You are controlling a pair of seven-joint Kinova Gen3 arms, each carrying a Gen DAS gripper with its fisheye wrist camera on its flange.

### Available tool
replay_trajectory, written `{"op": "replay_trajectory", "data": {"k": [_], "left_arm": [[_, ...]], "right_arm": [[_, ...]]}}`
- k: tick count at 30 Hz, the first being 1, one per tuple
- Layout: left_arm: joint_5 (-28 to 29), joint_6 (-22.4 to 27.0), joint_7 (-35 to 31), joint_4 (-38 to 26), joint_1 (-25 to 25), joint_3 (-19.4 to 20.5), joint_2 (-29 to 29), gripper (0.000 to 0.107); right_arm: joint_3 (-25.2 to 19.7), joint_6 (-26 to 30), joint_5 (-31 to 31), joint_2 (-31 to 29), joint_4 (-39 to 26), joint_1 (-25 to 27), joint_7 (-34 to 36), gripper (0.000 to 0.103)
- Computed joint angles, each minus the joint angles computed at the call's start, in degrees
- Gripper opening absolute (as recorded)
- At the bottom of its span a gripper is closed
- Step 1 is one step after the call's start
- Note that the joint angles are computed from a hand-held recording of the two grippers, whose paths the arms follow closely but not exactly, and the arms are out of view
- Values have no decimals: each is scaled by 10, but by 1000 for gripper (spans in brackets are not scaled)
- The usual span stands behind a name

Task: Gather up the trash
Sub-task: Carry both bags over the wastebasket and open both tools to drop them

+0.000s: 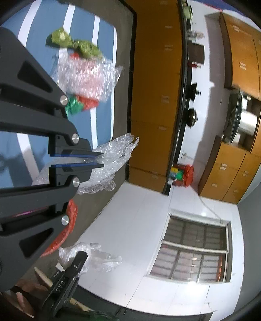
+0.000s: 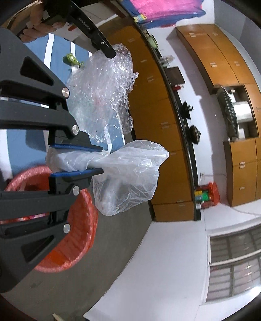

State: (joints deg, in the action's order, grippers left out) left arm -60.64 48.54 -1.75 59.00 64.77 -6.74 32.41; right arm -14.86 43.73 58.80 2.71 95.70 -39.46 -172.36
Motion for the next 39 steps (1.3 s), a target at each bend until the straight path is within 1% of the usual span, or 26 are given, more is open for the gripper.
{"op": "replay_trajectory", "data": {"k": [2, 4, 8, 15, 18, 19, 23, 31, 33, 35, 36, 37, 39], "left_arm": [[14, -7, -22, -31, -6, 11, 19, 6], [30, -14, -40, -52, -7, 12, 32, 6], [76, -26, -93, -109, -13, 16, 66, 6], [161, -32, -177, -206, -24, 19, 123, 6], [195, -21, -215, -257, -28, 19, 151, 6], [204, -21, -221, -262, -27, 15, 155, 6], [245, -5, -262, -315, -30, 8, 186, 6], [325, 40, -344, -428, -38, -4, 245, 7], [343, 58, -365, -464, -41, -4, 264, 8], [359, 77, -384, -498, -44, -4, 281, 12], [365, 82, -386, -505, -45, -8, 285, 17], [369, 82, -384, -501, -44, -12, 284, 23], [370, 72, -374, -475, -42, -22, 274, 28]], "right_arm": [[1, 5, 2, -9, 12, 3, -9, 17], [0, 9, 3, -18, 23, 10, -18, 17], [-5, 13, 4, -27, 37, 26, -31, 17], [-10, 18, 0, -41, 60, 50, -52, 17], [-12, 15, -3, -43, 68, 61, -58, 17], [-11, 14, -4, -43, 69, 64, -60, 17], [-11, 4, -10, -47, 82, 76, -69, 17], [-5, -11, -17, -41, 89, 87, -79, 18], [0, -23, -22, -40, 91, 92, -80, 24], [2, -30, -27, -38, 93, 95, -81, 32], [4, -33, -30, -36, 93, 97, -80, 34], [5, -34, -32, -35, 94, 97, -81, 39], [4, -31, -34, -35, 96, 96, -83, 45]]}}
